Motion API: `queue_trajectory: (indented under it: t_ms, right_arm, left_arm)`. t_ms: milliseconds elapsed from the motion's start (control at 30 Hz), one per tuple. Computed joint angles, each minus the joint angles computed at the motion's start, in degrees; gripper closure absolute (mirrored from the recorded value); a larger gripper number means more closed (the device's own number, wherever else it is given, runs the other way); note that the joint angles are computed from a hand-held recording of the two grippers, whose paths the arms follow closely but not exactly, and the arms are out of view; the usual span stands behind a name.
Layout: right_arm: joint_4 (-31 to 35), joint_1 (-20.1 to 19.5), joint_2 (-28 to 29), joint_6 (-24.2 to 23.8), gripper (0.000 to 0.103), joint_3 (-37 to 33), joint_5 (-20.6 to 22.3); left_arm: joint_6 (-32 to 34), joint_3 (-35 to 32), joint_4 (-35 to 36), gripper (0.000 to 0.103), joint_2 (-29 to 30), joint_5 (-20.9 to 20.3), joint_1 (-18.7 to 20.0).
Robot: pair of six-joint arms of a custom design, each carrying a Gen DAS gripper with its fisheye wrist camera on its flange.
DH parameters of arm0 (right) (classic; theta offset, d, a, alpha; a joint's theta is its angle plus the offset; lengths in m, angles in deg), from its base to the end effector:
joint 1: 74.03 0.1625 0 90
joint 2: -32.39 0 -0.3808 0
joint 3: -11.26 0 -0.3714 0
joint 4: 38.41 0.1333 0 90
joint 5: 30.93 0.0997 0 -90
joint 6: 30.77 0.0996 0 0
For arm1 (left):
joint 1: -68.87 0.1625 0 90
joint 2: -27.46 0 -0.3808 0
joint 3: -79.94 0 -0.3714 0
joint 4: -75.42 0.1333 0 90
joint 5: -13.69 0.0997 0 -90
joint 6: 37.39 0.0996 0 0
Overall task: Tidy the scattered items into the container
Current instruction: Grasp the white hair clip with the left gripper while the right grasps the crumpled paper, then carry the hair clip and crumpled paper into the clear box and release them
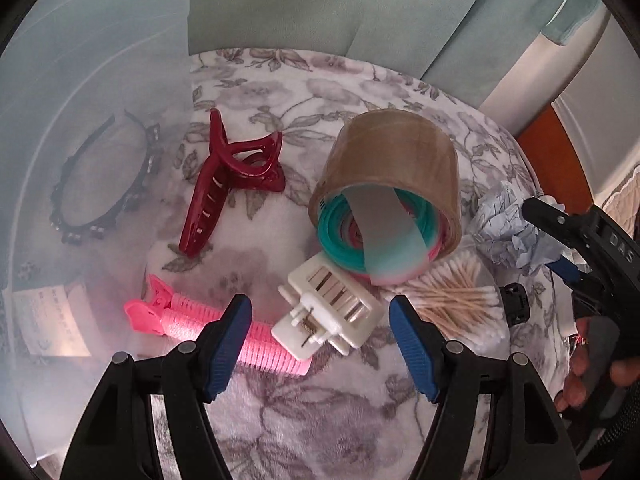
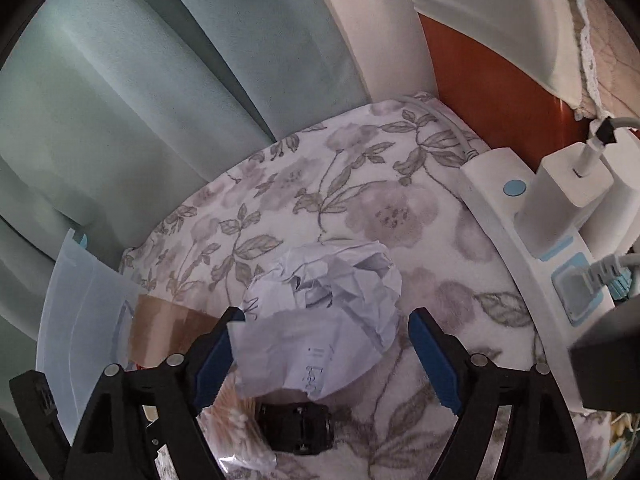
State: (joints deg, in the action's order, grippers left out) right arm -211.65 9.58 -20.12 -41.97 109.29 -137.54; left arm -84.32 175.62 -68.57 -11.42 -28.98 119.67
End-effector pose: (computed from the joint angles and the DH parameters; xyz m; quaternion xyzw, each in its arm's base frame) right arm 0.0341 -0.6370 0.1852 -0.0074 -0.9375 0.2952 0.1840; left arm -0.2167 -0.5925 0.0184 -0.0519 0.9142 -0.2576 0.3085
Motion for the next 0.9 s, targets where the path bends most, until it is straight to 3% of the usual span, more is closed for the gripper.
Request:
queue_trajectory:
  t_ms: [67,233,267,400,600,900]
  right_arm:
    - [0.51,-0.36,1.06,0.62,0.016,-1.21,0.84]
    - [1.01,-0.84,1.87,3.03,0.018,-2.25,2.99]
    - [1.21,-0.97,1.67,3.65,0.021,-2.09,3.61]
    - [0.78,-1.01,0.41,4.02,0.037,-0.51,4.95]
    - [-2.2,-0.17,-3.71,2.8,0.039,5.17,6.12]
    - [-8.49,2.48,-13.58,3.47,0.039,17.5,8.43]
  left_arm:
    - [0.46,-0.33,-0.18,0.033,0.26,0.18,0.28]
    - [0.41,0.04,-1.56,0.051,0.11,-0.09,1.0]
    - [0.15,0.15,-1.58,0.058,0.03,-0.3,1.08]
    - [-0.41,0.95,-2.31,0.067,-0.34,-0.88,0.86]
    - [-2.38,2.96,-2.37,0.067,-1.97,-1.09,-1.08]
    - [-2.51,7.41,-3.18,0.067,-6.38,1.25,-8.14]
